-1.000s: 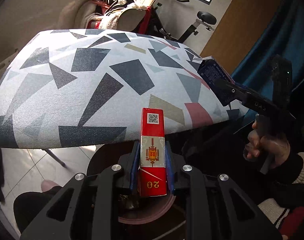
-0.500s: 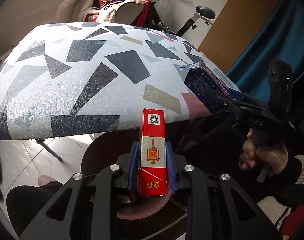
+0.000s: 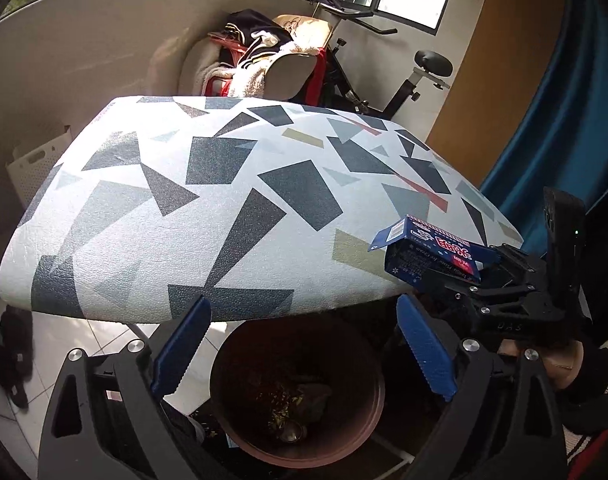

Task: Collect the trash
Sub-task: 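Carry the blue milk box over the bin and open the right tool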

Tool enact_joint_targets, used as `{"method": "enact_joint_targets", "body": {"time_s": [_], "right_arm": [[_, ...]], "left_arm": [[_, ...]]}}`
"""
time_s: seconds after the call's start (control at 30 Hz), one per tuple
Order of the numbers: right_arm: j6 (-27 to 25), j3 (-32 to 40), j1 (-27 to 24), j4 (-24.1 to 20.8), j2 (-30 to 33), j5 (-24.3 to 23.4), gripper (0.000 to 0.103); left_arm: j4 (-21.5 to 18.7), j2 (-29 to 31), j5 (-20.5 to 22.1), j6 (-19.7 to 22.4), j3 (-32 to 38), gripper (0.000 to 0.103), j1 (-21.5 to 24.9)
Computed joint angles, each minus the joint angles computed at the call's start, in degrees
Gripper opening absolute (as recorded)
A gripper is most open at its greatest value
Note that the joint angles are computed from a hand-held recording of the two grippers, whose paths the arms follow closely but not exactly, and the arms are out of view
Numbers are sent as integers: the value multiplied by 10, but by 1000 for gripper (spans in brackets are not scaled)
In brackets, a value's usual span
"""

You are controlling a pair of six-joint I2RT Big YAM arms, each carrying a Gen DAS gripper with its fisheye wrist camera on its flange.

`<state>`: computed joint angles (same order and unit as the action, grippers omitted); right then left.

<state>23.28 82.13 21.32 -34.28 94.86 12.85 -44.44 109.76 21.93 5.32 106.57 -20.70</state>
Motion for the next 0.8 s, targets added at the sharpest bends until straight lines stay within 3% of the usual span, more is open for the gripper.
{"method": "enact_joint_targets", "body": {"time_s": [0.17,0.53,0.8], "right_arm": [[-12,7,5,-7,8,-12,86],[-62,28,29,-18,27,-49,85],[-67,43,32,-40,44,-75,86]], "left_arm": [[11,-2,-31,-15,4,97,7],[17,-3,-47,-33,9,97,19],[13,-1,-62,-38,10,97,19]]}}
